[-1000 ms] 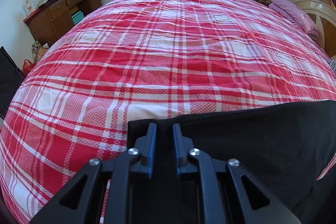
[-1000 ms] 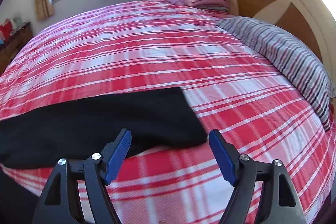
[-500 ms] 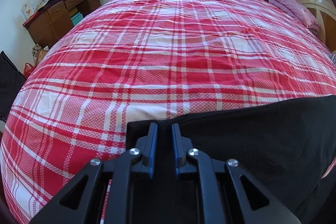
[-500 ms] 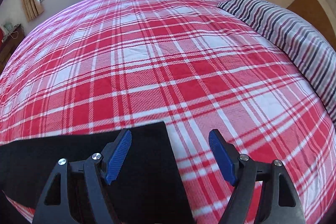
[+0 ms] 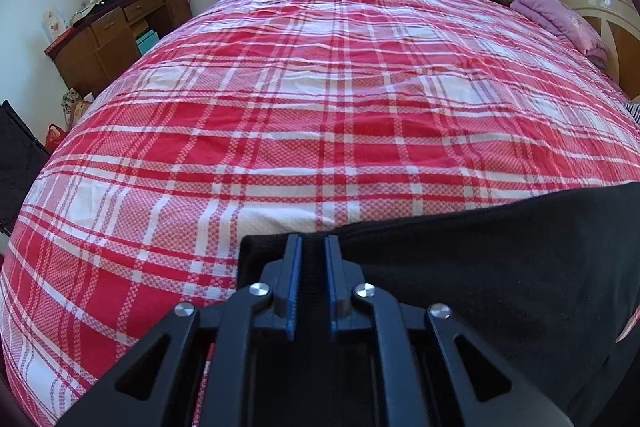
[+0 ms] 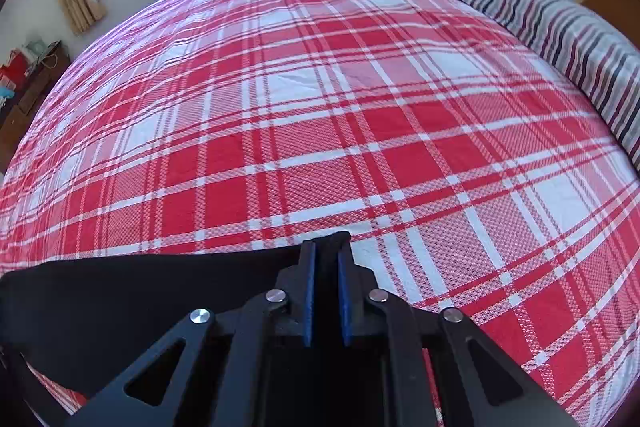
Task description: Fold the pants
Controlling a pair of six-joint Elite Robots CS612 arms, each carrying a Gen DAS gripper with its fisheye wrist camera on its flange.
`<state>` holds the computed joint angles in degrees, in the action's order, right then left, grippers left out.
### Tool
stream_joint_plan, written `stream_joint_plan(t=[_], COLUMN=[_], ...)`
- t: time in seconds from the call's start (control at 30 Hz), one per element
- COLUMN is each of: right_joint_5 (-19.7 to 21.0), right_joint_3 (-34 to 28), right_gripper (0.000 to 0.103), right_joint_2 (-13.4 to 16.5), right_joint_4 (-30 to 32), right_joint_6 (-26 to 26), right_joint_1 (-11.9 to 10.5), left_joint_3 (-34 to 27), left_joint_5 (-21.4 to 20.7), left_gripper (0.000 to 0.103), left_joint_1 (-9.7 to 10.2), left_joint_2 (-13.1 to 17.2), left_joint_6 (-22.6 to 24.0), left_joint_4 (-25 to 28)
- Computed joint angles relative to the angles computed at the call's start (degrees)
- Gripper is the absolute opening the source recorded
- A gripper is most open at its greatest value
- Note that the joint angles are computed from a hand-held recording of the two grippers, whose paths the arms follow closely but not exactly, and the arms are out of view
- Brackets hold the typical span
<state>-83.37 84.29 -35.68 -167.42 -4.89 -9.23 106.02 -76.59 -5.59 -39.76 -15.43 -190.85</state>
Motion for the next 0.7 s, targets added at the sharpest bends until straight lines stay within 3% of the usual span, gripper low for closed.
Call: stream_joint_plan(t=[0.47,0.6,0.7], right_joint_5=[6.7,8.1,9.4], right_joint_3=[10.5,13.8,16.4], right_gripper=[0.008,0.007,0.007], right_joint_2=[-5.7,-7.2,-8.2], right_joint_4=[-22.2,-27.4,-30.5], right_joint_6=[-0.6,-1.1,-1.6], right_joint_1=[-1.3,-1.8,-2.4], left_joint_3=[3.8,5.6,7.5], left_joint_5=[-3.6,-3.6,-3.8], left_gripper=[0.009,0.002,0.002], left_joint_1=[0.97,0.99,1.31], left_joint_2=[-2.2,-3.0,-3.7], left_joint_6=[-2.9,-3.5,-4.4], left_joint_4=[-10.0,-13.5,-17.0])
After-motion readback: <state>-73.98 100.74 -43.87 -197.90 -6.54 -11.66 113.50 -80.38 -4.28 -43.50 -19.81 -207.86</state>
